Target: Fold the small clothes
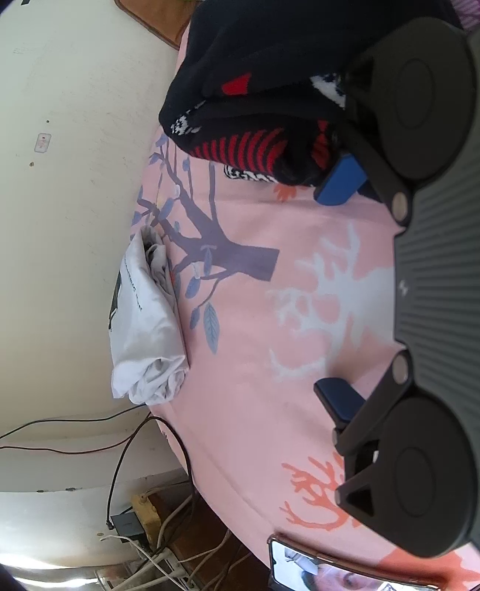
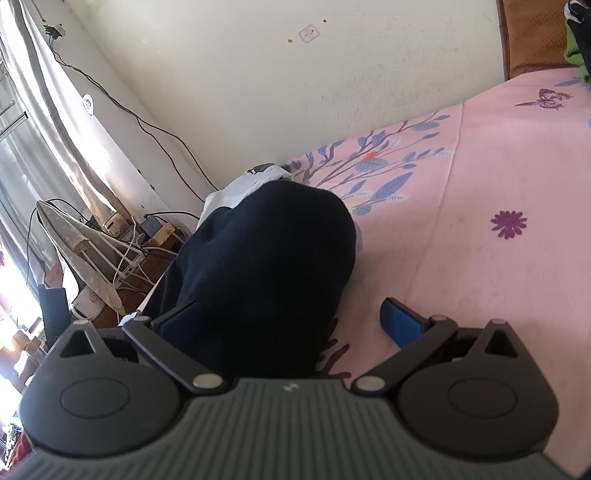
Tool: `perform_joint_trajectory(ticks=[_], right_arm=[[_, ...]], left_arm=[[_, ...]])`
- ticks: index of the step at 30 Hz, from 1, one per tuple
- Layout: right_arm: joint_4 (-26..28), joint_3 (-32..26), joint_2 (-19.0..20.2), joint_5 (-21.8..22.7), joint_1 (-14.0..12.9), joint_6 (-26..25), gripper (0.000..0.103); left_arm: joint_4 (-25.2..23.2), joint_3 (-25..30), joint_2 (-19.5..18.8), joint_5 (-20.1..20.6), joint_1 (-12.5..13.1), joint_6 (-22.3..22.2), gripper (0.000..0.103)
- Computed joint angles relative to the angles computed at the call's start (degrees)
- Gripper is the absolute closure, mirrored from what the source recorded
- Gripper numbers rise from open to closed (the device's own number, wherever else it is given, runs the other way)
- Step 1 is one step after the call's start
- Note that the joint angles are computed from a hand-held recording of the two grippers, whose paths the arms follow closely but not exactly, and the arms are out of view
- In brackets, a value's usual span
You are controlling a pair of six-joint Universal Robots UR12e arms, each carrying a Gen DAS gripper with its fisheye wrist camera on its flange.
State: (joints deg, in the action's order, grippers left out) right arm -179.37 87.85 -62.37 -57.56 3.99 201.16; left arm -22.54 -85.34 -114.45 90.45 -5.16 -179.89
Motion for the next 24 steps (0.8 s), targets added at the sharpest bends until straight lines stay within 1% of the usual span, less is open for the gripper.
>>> perform_joint_trajectory(ticks=[7, 12, 15, 24], right_arm=[[-0.18, 0.12, -0.06, 0.14, -0.03, 0.09, 0.000], [-0.24, 0.14, -0.07, 0.11, 0.01, 0.14, 0.000], [-0.20, 0.11, -0.05, 0.14, -0.01, 0.09, 0.000], [-0.27, 0.13, -0.05, -0.04, 0.07, 0.18, 0.000]], left_arm=[[0.38, -0.21, 0.09, -0.69, 0.20, -0.23, 0.000], [1.50, -1.18, 0.66, -3.50, 0.99, -1.34, 0.000], [1.32, -1.07, 0.64, -3.05, 0.84, -1.06, 0.000], [1.00, -0.85, 0.54, -3.48, 1.01, -0.61, 0.000]])
